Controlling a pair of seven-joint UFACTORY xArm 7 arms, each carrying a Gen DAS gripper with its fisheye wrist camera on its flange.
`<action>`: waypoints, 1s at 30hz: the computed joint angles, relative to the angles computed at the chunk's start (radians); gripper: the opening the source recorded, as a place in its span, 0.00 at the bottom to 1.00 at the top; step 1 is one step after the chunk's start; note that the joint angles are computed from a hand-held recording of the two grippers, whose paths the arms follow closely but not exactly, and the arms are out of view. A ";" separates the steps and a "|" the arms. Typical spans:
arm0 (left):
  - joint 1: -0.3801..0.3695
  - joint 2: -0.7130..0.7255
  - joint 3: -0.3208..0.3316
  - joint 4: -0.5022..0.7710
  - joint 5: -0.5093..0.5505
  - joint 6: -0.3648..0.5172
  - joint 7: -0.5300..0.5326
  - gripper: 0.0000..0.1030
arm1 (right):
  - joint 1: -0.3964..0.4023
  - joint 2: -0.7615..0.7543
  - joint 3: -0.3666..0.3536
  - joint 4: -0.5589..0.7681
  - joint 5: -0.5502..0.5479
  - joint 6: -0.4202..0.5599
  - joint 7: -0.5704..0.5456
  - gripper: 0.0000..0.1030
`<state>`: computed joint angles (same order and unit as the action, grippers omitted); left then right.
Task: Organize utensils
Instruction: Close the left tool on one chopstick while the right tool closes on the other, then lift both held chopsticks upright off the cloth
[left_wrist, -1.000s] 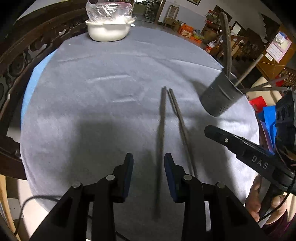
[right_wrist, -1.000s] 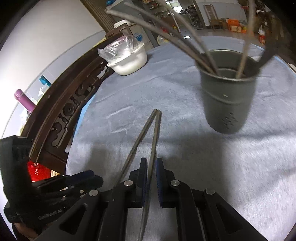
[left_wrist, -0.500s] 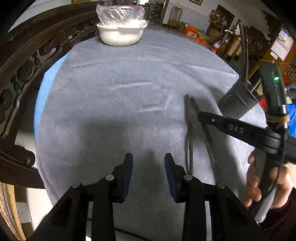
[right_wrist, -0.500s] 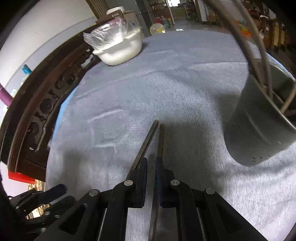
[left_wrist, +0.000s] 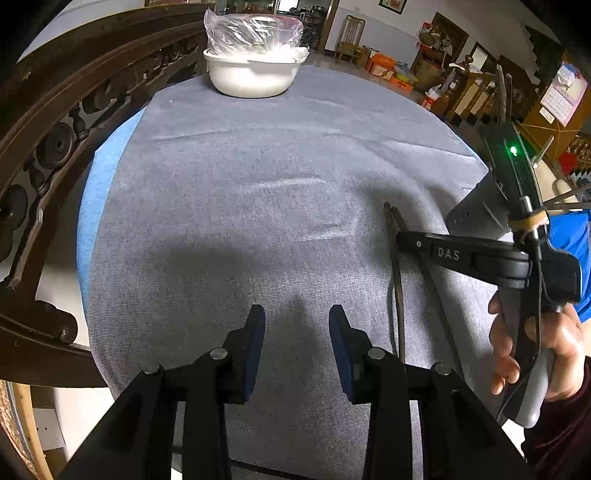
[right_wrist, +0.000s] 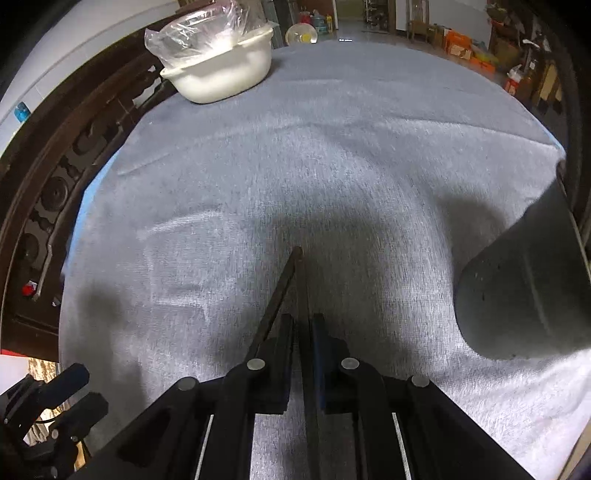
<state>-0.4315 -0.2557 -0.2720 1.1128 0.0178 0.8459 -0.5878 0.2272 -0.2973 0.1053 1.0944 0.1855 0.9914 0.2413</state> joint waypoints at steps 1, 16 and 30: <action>-0.001 0.003 0.002 0.004 -0.003 0.001 0.006 0.35 | 0.000 0.001 -0.002 -0.002 0.002 -0.011 -0.004 0.12; -0.049 0.288 0.013 0.345 -0.030 0.126 0.140 0.35 | -0.003 -0.241 -0.051 -0.206 0.059 -0.178 -0.013 0.08; -0.132 0.662 0.058 0.806 -0.070 0.404 0.180 0.35 | -0.005 -0.323 -0.143 -0.257 0.162 -0.112 -0.098 0.09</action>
